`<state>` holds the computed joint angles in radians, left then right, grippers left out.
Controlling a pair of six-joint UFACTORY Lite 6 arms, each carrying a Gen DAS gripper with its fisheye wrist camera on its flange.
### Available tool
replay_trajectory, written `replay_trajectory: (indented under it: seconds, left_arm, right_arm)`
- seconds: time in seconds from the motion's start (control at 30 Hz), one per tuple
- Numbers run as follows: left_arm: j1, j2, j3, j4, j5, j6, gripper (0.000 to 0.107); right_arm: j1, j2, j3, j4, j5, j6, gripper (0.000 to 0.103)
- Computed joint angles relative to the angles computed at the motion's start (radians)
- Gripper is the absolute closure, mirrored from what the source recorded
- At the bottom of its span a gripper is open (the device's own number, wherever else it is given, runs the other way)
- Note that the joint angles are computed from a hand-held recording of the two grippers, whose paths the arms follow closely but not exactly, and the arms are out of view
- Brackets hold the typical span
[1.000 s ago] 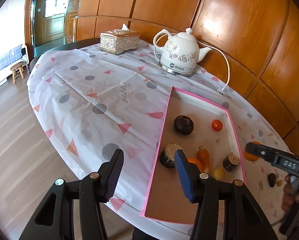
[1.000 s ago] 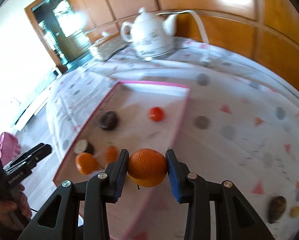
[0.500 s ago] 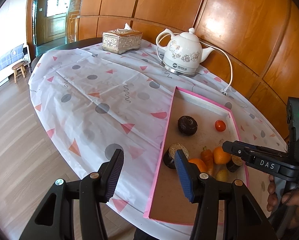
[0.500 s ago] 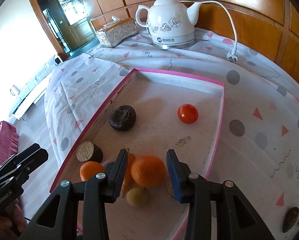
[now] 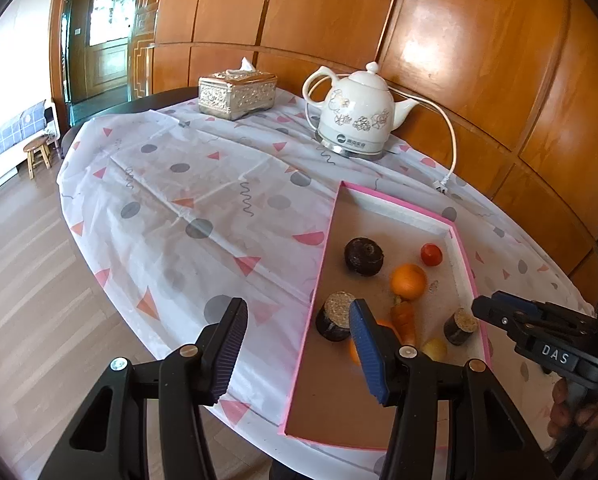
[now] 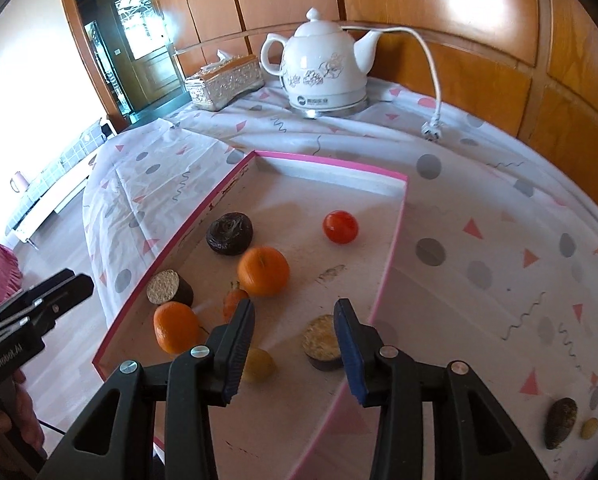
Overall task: Organize fruits
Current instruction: 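Grasp the small orange with the right tool, carry it into the tray, open, then move the left tool toward the dark round fruit on the cloth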
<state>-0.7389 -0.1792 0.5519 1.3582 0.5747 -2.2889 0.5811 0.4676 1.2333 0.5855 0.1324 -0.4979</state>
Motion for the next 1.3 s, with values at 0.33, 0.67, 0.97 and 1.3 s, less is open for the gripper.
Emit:
replay_trajectory:
  seconds: [0.33, 0.67, 0.97, 1.3]
  left_arm:
    - [-0.056, 0.058, 0.087, -0.033, 0.04, 0.07, 0.053]
    - [-0.125, 0.195, 0.274, -0.059, 0.063, 0.18, 0.051]
    - [-0.194, 0.405, 0.523, -0.108, 0.024, 0.324, 0.051]
    - [-0.236, 0.576, 0.756, -0.183, 0.001, 0.489, 0.051]
  right_arm:
    - [-0.068, -0.147, -0.168, -0.032, -0.047, -0.002, 0.061]
    - [-0.209, -0.303, -0.29, -0.371, -0.05, 0.289, 0.061]
    - [-0.391, -0.422, -0.364, -0.281, -0.003, 0.109, 0.062]
    - [-0.628, -0.502, -0.41, -0.176, 0.052, -0.114, 0.061]
